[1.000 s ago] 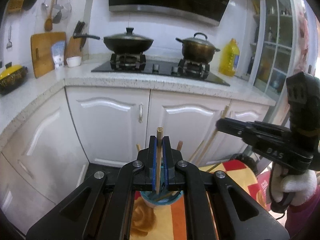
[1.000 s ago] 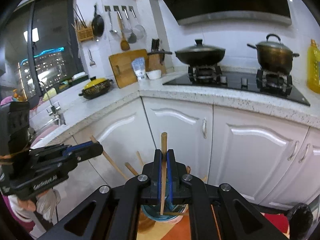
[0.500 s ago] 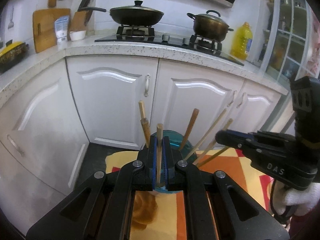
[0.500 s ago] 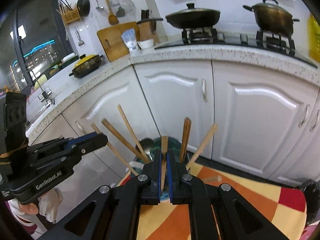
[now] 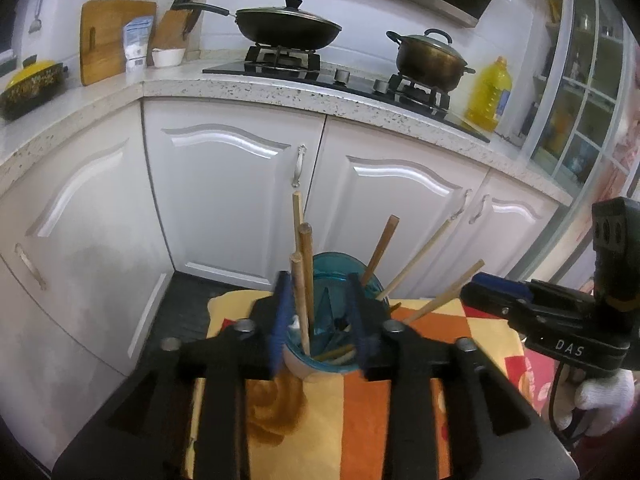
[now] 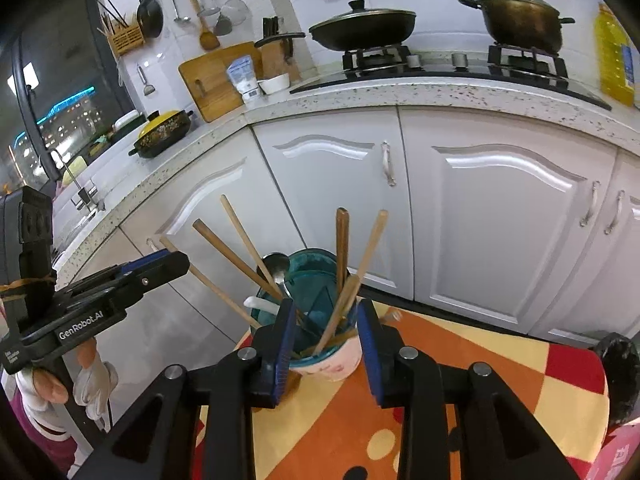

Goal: Organize utensils
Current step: 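Insert the chopsticks into the flowered cup with both tools, then open both tools and withdraw them from the cup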

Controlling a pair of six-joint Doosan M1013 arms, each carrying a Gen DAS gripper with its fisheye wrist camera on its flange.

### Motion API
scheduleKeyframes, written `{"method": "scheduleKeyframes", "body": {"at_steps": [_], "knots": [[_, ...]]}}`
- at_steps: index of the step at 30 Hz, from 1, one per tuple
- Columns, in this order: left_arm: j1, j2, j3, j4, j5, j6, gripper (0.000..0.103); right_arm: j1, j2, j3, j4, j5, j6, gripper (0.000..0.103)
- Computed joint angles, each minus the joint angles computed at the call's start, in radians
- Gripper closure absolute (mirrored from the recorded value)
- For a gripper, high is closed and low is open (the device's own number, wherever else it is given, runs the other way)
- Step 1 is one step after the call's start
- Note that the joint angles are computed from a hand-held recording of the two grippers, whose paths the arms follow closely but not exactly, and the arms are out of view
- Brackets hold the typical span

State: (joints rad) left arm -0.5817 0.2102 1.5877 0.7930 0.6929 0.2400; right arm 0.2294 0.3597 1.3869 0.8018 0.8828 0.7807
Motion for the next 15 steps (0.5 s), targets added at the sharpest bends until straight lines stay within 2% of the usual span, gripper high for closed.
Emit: {"method": "scheduleKeyframes", "body": {"at_steps": [6,10,15], "knots": [[-0.028,-0.019,0.018,0.053,0.040,-0.045,0.060,-0.021,-0.038,0.047,0.028,-0.027,-0.013,0.069],[-0.055,-0.023,0.028,0.093,0.091,-0.080,0.058,-0.019,-0.064,0.085,0.017,-0.073,-0.020,0.062],[-0.084,-0.006,0.029,0.103,0.153,-0.096,0.057,-0.006,-0.077,0.121,-0.011,-0.120,0.027,0.062]]}}
